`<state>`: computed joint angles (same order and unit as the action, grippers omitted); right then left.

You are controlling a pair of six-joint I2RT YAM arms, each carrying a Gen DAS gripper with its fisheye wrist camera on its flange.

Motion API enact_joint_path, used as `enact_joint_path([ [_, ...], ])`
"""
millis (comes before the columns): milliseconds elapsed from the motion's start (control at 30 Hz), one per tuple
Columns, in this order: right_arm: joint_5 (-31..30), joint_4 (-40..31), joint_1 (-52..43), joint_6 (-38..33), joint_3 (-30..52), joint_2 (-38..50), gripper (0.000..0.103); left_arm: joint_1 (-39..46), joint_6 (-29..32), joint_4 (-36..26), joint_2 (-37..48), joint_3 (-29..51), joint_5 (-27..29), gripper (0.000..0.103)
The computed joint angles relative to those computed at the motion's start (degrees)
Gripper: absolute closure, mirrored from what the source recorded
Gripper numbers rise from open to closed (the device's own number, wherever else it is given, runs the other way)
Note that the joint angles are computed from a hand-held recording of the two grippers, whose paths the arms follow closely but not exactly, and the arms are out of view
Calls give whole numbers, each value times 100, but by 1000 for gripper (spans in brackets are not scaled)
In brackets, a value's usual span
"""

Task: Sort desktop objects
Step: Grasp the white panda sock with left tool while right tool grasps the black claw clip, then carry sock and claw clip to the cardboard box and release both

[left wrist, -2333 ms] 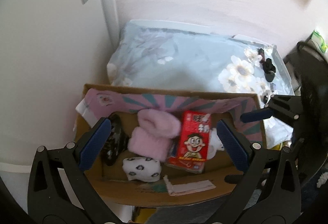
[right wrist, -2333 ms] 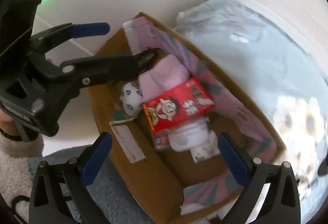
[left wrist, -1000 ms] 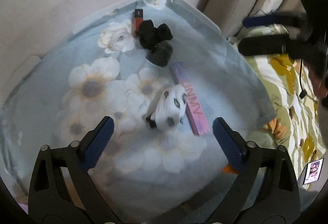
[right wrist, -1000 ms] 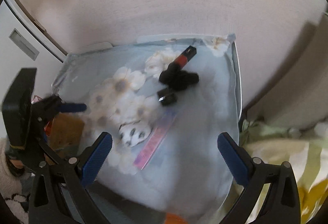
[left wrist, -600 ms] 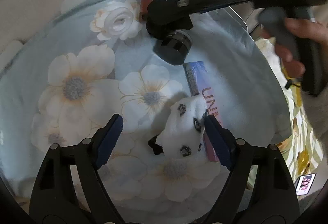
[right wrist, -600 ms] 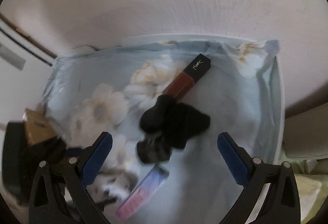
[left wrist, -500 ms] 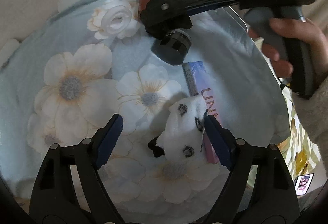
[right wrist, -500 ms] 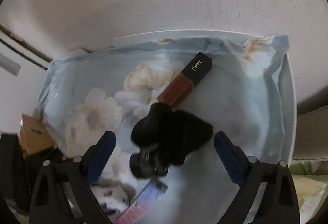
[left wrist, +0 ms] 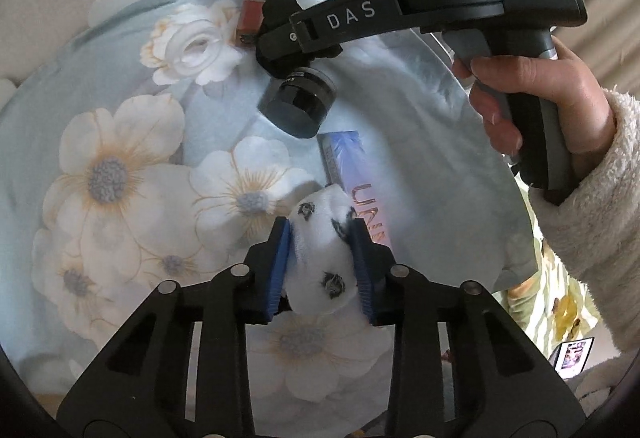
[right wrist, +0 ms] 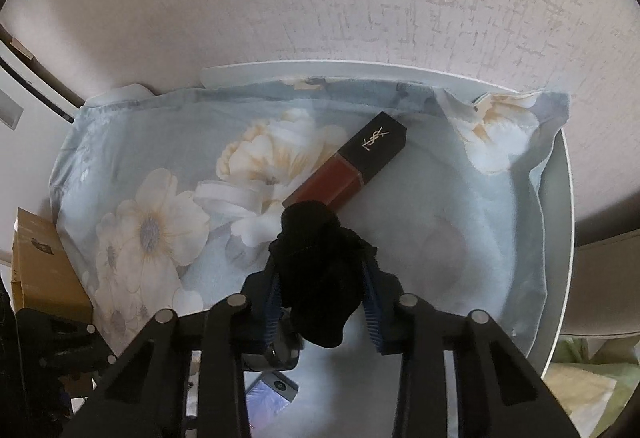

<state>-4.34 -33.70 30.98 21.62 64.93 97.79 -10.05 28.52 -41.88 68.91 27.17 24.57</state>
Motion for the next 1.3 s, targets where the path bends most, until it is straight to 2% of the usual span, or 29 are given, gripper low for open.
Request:
enact_joint_path([
  [300, 102, -200, 9, 80, 74, -303, 75, 324, 320, -505, -136, 303, 49, 78],
  [467, 151, -332, -4, 135, 100, -473, 79, 551, 471, -1097, -519, 573, 38, 78],
  [633, 152, -479, 1, 211, 250, -517, 83, 1194, 1119, -1858, -1006, 762, 58, 78],
  [700, 206, -441, 79, 305, 258, -497, 86, 1015, 884, -1576, -836, 768, 105, 78],
  [833, 225, -529, 149, 442, 249, -728, 87, 1350, 1105, -1861, -858, 1000, 242, 78],
  [933, 390, -858, 300, 407, 478, -854, 87, 1517, 1155, -2030, -873, 1259, 344, 78],
  [1067, 607, -1420, 574, 411, 1037, -942, 87, 2325, 1827, -2744, -909, 1835, 567, 78],
  [1167, 785, -1815, 870, 458, 1561, -936, 87, 3126, 2565, -3308, -789, 2272, 742, 78],
  [1300, 1063, -2257, 1356, 491, 2342, -725, 87, 4600, 3836, -4133, -379, 2950, 933, 78],
])
